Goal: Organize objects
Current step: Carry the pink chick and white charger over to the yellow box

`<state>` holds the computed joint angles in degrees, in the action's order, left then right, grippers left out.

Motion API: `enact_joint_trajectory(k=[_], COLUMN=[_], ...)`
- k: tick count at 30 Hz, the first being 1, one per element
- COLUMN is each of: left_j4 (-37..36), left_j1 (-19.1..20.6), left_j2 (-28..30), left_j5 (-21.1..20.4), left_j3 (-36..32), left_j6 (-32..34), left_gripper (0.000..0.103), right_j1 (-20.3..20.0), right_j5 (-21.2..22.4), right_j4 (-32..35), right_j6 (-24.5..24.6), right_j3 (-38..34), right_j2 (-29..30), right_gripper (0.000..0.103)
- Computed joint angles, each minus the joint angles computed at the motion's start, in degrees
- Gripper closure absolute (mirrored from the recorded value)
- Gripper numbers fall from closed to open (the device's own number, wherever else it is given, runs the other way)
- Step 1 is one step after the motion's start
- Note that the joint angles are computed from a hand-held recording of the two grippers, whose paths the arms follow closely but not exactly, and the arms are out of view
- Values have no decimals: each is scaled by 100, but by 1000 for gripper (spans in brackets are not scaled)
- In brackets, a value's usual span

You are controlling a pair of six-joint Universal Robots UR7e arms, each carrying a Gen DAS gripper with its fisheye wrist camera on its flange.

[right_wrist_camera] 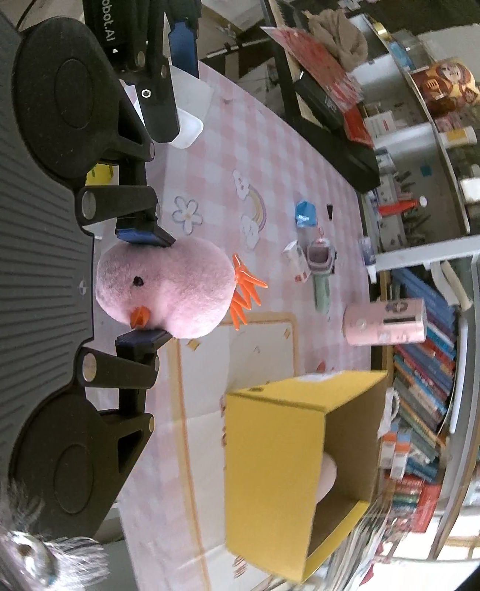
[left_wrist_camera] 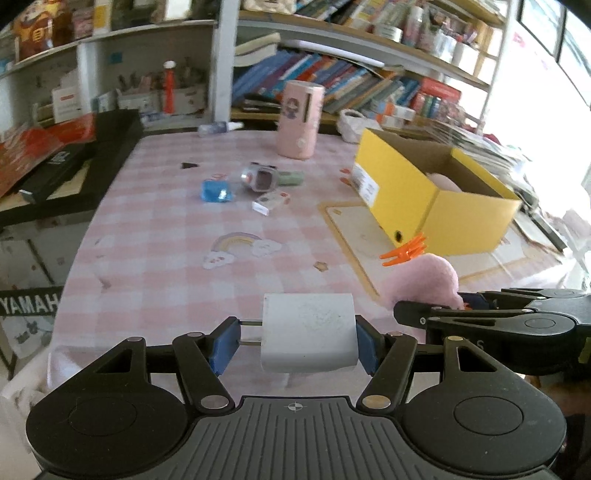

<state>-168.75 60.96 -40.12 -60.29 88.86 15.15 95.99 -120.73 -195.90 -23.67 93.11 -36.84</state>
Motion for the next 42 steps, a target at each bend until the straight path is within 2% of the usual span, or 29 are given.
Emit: enact_joint_trajectory(k=[14,26,32,42], left_j4=[305,693,791,833], left_j1=[-131,-231,-285,-351], left_j2=[165,513,722,1068], left_j5=[-631,-1026,-1135,-1237], left_j3=[-76,-485,-738,-1175], left_j6=[459,775,911,906], left_gripper=[38,38,38,38], right_j1=[-72,-212,-309,-477], right_j5=[-608,-973,-1026,-949], right_j4=[-852,-1219,-1224,-978], right_j6=[473,764,850,677], right_j3=[704,1009,1004,815], right_j2=[-354,-605,-711,-859], right_gripper=[62,62,62,62])
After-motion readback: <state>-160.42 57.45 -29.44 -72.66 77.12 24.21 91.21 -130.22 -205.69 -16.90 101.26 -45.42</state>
